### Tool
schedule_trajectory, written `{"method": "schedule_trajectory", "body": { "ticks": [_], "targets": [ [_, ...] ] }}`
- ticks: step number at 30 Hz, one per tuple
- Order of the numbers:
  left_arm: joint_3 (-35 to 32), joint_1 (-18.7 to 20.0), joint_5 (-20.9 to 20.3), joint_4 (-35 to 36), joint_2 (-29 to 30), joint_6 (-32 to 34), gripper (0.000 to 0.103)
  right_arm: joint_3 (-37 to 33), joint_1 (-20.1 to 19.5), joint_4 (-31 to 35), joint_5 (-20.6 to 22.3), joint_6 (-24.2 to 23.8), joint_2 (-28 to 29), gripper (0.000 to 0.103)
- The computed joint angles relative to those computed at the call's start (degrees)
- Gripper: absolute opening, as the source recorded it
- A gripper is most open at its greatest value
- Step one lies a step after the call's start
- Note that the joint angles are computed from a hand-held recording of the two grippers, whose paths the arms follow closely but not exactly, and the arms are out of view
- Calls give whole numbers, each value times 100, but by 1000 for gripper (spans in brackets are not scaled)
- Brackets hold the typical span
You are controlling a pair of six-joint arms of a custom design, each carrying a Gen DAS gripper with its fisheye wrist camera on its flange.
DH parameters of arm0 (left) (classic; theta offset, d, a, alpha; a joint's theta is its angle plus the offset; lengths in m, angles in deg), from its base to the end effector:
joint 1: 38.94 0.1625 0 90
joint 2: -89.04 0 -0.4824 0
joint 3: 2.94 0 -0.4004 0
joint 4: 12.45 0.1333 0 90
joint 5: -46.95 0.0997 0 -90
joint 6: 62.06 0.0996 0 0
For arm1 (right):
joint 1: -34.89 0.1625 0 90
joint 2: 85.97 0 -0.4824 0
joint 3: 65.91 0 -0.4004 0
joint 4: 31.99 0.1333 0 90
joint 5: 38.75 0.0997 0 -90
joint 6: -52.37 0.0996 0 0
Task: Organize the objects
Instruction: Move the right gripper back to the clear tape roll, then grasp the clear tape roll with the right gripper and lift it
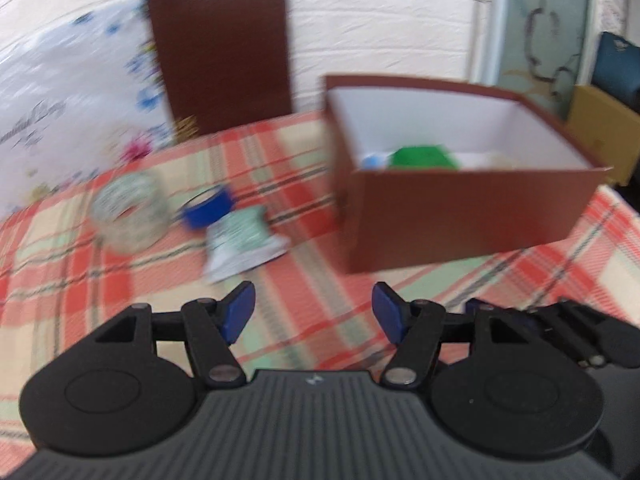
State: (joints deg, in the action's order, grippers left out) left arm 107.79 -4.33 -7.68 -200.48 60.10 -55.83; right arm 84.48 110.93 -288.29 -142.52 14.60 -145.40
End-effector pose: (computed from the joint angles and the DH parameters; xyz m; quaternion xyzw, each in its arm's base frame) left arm -0.3835 -0.4967 -0.0505 0.4462 0.8321 -0.2475 0.2175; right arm 0.0201 -0.3733 0.2495 0.0904 -0.7840 0.5045 0.3501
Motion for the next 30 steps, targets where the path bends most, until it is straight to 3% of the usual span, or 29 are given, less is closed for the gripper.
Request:
{"method": "schedule_trajectory", "body": {
  "ticks": [8, 14, 15, 17, 19, 20, 21, 25, 30],
  "targets": [
    [253, 675, 915, -211, -202, -127, 67, -481, 725, 893, -509, -400, 510, 54],
    [173, 1268, 1369, -1712, -114, 558, 86, -1015, 960, 1227, -530, -820, 806, 55],
    [168, 1360, 1360, -1997, -85, 632, 97, -1152, 998, 1229, -507, -866, 887, 56],
    [182, 1582, 1001, -2072, -222, 263, 98, -1485, 1045, 1262, -413, -888, 1013, 61],
    [82, 1583, 1153, -2150, -132, 339, 99, -1809, 1060, 1275, -235, -866, 1115, 79],
    [66, 1555, 1215, -2228, -78, 423, 99, -1978, 1074, 1161, -158, -916, 1218, 93],
    [53, 1539, 1249, -2263, -47, 463, 99, -2156, 1078, 1082, -76, -1022, 1314, 96],
    [51, 1574, 1171, -2278, -49, 413, 100, -2970, 1138, 1363, -122, -1391, 1601, 98],
    [101, 1585, 1153, -2359, -57, 433, 100, -3716, 1216, 2224, -545, -1151, 1731, 98]
  ]
}}
